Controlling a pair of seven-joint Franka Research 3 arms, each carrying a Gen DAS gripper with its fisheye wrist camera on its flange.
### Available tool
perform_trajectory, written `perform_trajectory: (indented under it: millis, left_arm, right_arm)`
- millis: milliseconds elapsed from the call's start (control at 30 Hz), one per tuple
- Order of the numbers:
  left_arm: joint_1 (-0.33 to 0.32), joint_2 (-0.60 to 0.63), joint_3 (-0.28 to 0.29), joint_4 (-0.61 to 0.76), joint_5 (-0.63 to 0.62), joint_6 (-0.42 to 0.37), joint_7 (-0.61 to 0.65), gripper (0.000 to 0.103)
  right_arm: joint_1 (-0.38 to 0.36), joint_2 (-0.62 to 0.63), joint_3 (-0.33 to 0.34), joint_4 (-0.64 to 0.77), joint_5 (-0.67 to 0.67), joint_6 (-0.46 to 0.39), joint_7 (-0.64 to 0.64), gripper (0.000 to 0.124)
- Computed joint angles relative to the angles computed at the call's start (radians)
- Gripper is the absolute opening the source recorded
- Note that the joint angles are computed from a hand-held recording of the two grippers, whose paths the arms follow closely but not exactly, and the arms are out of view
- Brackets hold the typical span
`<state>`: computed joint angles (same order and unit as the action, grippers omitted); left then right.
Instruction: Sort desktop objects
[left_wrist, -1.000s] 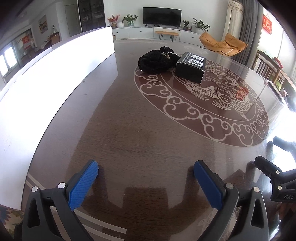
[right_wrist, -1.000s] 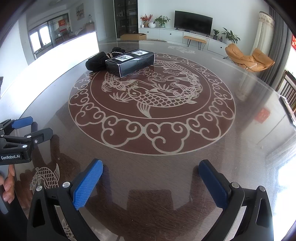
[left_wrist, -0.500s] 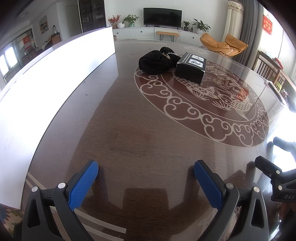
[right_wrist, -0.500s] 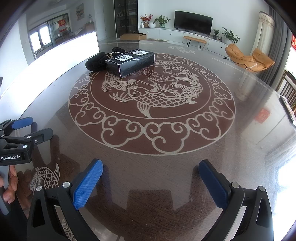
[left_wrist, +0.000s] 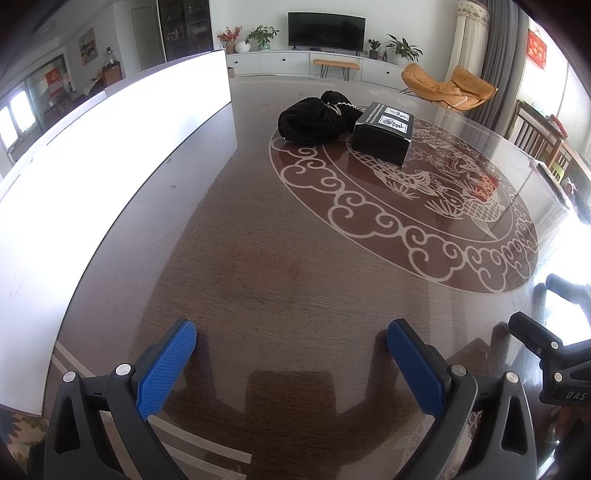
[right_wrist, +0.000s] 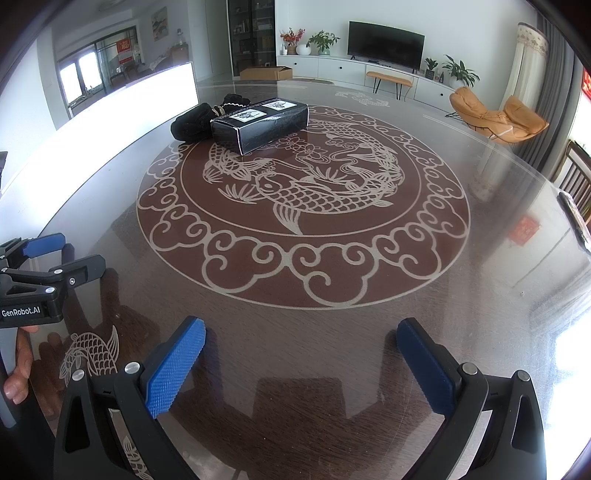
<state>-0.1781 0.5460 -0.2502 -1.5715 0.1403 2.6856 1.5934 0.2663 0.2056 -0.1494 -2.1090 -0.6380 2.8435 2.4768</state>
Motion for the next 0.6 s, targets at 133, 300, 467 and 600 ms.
perform_trajectory:
  millis: [133, 300, 467, 600]
  left_arm:
    - [0.001, -0.006, 0.0, -0.014, 0.002, 0.017, -0.001, 0.103]
    - [0.002, -0.006, -0.002, -0.017, 0.001, 0.02, -0.001, 0.103]
    - [0.003, -0.006, -0.003, -0.017, 0.001, 0.019, 0.0, 0.103]
    - [0.004, -0.006, -0.003, -0.017, 0.001, 0.02, 0.0, 0.103]
  right_arm:
    - [0.0, 0.0, 0.0, 0.0, -0.001, 0.0, 0.001, 0.103]
    - [0.0, 0.0, 0.0, 0.0, 0.0, 0.0, 0.0, 0.103]
    - [0.001, 0.0, 0.0, 0.0, -0.001, -0.001, 0.001, 0.103]
    - [0.0, 0.0, 0.0, 0.0, 0.0, 0.0, 0.0, 0.103]
